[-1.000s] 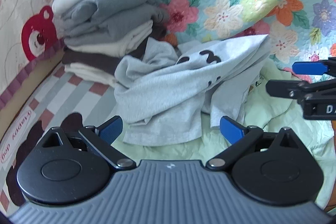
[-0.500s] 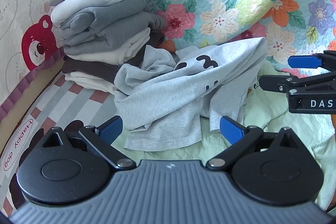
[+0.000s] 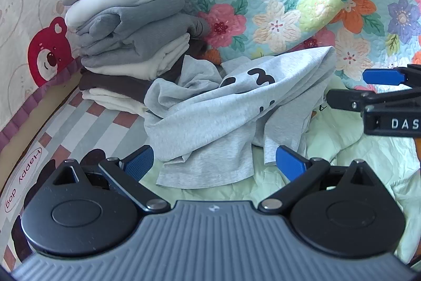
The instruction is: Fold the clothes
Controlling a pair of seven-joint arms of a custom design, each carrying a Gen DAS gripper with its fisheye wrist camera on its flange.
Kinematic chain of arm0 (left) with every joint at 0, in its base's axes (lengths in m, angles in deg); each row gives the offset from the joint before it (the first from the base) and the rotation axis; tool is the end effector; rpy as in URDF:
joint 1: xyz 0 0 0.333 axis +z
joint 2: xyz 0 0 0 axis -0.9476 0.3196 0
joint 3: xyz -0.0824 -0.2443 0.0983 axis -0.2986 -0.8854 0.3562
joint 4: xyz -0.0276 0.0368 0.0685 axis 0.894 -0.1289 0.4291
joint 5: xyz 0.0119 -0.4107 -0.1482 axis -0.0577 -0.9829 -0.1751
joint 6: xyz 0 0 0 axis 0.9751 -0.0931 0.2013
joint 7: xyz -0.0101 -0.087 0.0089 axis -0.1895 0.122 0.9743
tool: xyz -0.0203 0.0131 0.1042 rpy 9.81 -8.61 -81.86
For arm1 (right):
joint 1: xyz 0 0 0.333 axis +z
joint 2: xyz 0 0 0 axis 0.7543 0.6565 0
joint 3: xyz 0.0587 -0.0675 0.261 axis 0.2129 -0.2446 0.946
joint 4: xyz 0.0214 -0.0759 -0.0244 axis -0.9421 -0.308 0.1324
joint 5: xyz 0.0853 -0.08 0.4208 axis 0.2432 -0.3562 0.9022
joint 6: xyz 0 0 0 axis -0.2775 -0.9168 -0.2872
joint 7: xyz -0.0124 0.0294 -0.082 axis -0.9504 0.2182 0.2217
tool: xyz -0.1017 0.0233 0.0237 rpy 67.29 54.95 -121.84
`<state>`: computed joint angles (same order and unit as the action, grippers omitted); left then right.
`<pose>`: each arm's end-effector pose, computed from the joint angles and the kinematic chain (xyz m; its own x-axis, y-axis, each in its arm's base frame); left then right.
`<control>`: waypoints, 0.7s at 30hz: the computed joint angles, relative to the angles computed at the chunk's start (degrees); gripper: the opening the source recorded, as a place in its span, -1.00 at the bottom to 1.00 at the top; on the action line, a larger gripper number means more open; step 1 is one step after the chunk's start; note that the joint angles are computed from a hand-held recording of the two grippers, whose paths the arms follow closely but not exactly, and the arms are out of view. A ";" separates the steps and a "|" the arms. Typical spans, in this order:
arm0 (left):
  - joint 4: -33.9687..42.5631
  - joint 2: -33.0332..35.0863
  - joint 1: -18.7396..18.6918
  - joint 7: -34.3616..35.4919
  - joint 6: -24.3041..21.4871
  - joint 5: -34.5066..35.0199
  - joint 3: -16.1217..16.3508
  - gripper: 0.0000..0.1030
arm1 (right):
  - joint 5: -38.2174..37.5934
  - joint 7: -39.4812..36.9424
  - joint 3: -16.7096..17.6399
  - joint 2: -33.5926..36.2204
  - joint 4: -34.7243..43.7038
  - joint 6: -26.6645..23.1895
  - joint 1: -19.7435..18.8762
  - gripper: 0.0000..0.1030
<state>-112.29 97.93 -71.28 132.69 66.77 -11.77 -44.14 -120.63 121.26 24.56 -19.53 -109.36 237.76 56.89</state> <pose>0.7496 -0.1781 0.4640 -0.7921 -0.6041 -0.0874 -0.3856 0.6063 -0.6955 0.6188 0.1197 0.4524 -0.3903 -0.9173 -0.0795 -0.5128 0.2882 -0.8087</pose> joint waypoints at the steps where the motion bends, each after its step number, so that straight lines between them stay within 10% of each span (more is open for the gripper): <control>1: 0.04 0.03 -0.01 -0.04 -0.08 0.02 0.01 0.95 | 0.52 -0.14 -0.07 0.04 -0.05 0.23 -0.05 0.61; 21: 1.64 1.08 -0.33 -1.62 -1.63 1.28 0.46 0.96 | 5.92 -3.97 -1.18 2.39 1.49 2.47 0.81 0.61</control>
<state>-110.66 99.01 -71.61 131.08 65.14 -10.48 -43.69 -114.71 117.29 23.39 -17.14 -107.87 240.23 57.70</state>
